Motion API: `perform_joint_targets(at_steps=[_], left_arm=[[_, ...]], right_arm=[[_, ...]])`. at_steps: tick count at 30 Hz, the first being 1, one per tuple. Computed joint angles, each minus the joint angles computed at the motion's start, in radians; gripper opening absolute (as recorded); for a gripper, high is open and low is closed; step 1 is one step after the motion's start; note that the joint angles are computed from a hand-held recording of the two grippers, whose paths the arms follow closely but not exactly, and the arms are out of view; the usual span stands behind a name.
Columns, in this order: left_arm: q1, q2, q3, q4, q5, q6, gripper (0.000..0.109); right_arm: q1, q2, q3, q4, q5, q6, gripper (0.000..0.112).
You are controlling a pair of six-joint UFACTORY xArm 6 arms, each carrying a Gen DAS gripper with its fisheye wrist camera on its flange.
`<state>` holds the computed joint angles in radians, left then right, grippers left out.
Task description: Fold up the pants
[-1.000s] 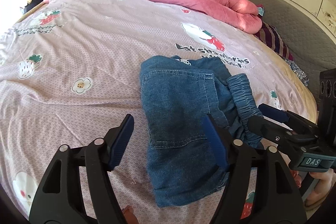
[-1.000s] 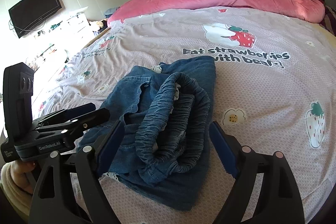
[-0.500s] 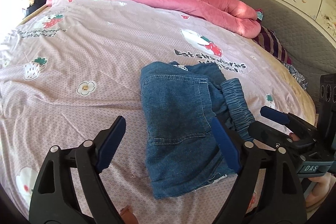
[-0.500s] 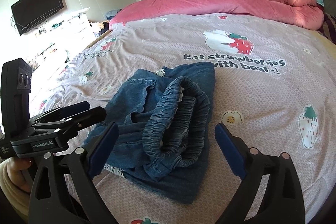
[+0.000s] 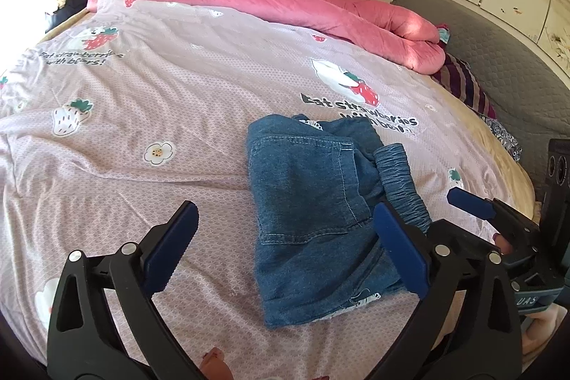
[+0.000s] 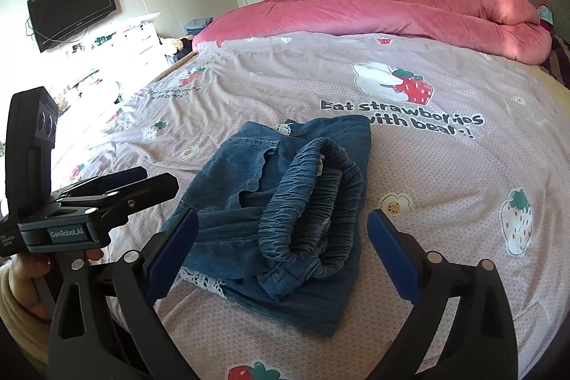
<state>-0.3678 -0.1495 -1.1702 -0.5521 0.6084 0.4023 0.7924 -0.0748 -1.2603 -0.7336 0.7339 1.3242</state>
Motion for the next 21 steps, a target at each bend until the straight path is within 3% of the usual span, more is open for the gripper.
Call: perform_joint_targets(at_steps=[21], left_arm=[[0.005, -0.084, 0.049, 0.036, 0.002, -0.008, 0.093]], right_arm=[[0.062, -0.043, -0.012, -0.073, 0.09, 0.058, 0.098]])
